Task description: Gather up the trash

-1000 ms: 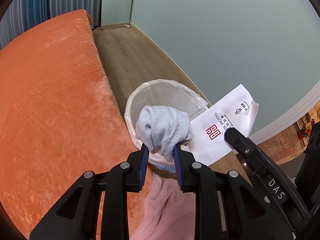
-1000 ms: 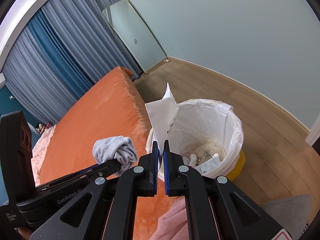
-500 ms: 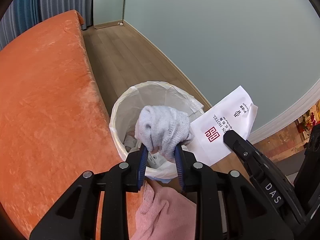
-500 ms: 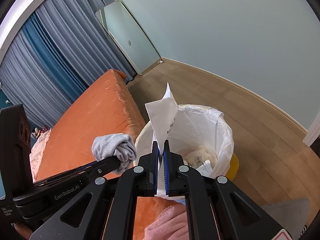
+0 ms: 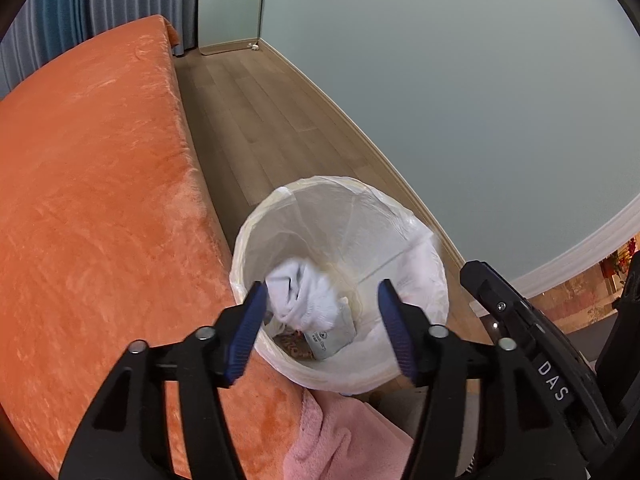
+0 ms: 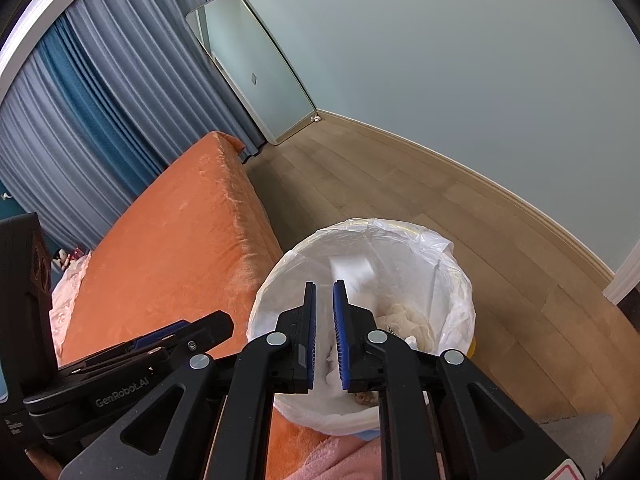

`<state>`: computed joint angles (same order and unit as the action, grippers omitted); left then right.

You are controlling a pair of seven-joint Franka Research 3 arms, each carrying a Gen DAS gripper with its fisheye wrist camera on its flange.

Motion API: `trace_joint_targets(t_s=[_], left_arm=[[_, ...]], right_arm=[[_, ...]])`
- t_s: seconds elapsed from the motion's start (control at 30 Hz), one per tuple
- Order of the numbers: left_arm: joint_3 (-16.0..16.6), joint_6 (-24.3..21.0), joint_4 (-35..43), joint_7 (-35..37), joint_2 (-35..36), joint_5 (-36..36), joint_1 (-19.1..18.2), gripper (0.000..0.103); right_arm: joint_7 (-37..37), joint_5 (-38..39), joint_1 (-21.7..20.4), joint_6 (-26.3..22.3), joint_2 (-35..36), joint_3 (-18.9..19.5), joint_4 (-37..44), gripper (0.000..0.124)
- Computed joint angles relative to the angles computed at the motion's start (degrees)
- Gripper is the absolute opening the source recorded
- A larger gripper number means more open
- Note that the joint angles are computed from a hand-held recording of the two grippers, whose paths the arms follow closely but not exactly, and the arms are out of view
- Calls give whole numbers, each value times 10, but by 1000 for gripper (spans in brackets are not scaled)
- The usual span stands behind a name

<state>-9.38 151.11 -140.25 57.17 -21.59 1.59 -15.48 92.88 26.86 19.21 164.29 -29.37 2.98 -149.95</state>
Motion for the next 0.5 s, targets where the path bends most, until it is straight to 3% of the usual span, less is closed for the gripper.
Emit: trace_joint_targets(t_s=[0.27, 0.5], left_arm=[[9, 2, -31, -11, -34, 1, 10, 61], [-3, -13, -64, -38, -89, 41, 25, 61]], right_arm=[[21, -38, -17, -19, -4, 28, 6, 13], [45, -97, -34, -43, -44, 59, -10, 37]])
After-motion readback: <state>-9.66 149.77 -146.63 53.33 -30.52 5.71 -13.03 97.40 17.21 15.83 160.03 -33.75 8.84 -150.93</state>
